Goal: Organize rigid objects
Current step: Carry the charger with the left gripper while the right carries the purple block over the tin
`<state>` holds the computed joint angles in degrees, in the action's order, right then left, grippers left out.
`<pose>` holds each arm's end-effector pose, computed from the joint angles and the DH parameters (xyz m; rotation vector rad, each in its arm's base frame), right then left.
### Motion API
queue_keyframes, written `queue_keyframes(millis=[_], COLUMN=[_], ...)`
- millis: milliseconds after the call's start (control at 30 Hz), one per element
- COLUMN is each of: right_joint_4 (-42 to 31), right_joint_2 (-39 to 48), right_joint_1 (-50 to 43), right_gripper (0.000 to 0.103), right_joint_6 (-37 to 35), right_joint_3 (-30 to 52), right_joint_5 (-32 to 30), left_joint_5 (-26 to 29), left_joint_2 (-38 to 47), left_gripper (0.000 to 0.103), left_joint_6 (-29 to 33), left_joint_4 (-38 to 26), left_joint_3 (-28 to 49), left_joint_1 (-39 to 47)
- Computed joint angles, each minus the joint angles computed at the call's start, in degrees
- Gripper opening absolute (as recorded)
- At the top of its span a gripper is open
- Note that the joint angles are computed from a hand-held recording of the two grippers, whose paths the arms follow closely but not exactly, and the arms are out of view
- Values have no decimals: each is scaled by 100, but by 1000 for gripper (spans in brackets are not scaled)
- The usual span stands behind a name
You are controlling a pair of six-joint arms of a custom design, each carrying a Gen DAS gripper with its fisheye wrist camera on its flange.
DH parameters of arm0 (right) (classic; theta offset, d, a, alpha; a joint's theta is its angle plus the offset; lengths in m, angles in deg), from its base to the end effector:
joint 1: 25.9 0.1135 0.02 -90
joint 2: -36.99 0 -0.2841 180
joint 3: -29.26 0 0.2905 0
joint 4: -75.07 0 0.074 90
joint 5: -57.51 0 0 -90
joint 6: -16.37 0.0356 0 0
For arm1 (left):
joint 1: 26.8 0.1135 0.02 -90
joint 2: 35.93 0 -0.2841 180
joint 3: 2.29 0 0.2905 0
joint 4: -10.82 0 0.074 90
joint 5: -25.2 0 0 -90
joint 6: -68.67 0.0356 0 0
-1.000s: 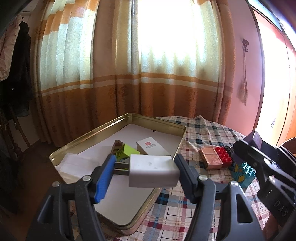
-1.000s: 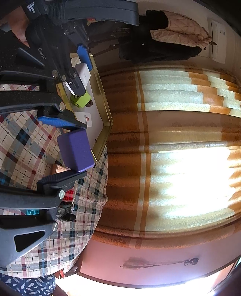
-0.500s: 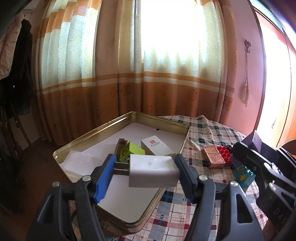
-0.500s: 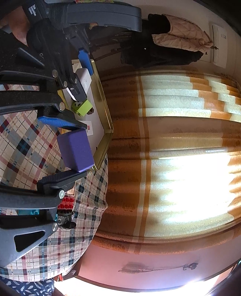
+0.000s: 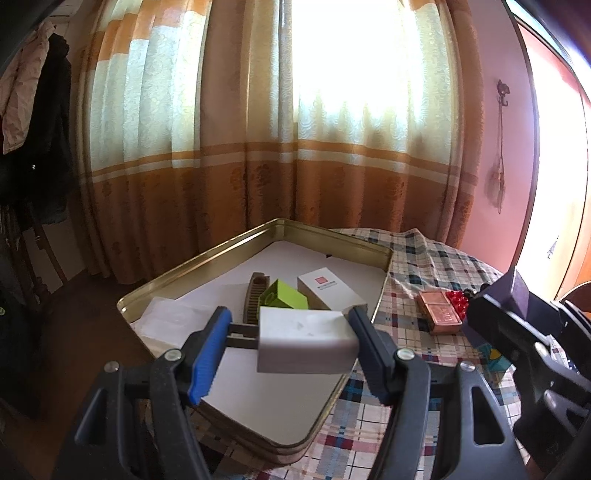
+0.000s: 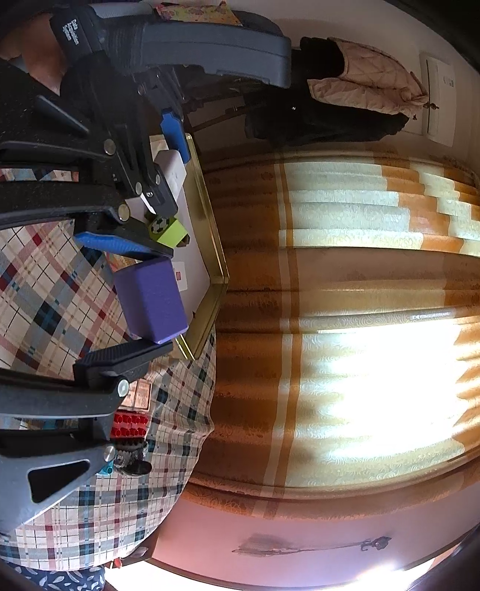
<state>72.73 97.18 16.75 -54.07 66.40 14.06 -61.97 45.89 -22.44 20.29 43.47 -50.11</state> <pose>0.1904 0.1402 0.2040 0.1198 1.8670 -0.0752 0.2862 -0.1252 0.1747 0.4251 2.0044 -0.3171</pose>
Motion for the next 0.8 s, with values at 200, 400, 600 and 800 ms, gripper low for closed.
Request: queue_keyframes(millis=[200, 400, 600, 800], right_joint_4=[38, 103, 136, 113], right_joint_2=[64, 165, 235, 380], right_joint_1=[25, -37, -27, -87], right_gripper=[45, 45, 45, 45], right_joint_6=[11, 9, 15, 45], right_joint_3=[36, 81, 106, 200], right_joint_5=[-7, -84, -88, -188], left_joint_5=[-15, 25, 3, 54], left_joint_2=[27, 53, 76, 158], left_gripper=[66, 66, 66, 66], left_joint_6=[-7, -38, -70, -81], left_joint_4=[44, 57, 48, 8], left_joint_3=[-2, 8, 35, 113], left_joint_1=[55, 97, 92, 176])
